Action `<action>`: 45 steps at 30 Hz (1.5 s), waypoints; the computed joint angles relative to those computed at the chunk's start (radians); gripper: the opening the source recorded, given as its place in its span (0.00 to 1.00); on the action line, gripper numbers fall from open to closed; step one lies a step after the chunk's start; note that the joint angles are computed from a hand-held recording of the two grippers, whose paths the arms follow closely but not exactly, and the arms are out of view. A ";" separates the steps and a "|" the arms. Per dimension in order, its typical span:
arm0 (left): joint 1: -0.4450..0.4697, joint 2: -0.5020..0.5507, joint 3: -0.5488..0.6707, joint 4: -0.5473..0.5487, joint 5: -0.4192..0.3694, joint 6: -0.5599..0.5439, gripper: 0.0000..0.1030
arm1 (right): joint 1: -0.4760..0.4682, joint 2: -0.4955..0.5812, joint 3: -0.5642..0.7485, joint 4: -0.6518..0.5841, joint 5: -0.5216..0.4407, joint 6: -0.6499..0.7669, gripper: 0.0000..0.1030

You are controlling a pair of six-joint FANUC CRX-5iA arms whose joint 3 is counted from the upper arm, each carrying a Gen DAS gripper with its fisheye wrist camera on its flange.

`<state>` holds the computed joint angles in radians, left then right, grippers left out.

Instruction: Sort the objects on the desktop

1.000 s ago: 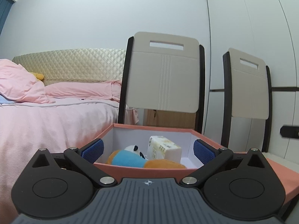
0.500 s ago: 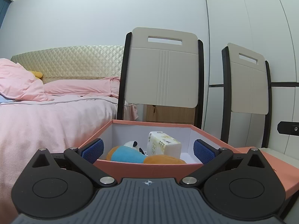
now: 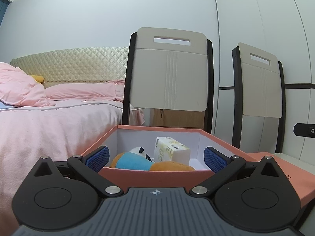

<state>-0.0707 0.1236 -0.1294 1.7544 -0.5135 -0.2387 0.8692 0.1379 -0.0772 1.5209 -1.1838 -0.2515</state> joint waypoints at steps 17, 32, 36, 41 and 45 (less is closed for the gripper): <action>0.169 0.388 0.541 -0.628 -0.976 1.124 0.97 | 0.020 -0.049 -0.050 -0.006 -0.030 -0.119 1.00; 0.097 0.587 0.668 -0.556 -1.135 1.576 0.66 | 0.027 -0.151 -0.154 0.000 0.062 -0.290 1.00; 0.095 0.598 0.683 -0.563 -1.144 1.596 0.60 | 0.026 -0.157 -0.157 -0.012 0.079 -0.294 1.00; 0.097 0.601 0.682 -0.577 -1.147 1.605 0.46 | 0.020 -0.153 -0.153 -0.019 0.094 -0.294 1.00; 0.098 0.598 0.664 -0.569 -1.139 1.583 0.45 | 0.019 -0.148 -0.145 -0.037 0.101 -0.279 1.00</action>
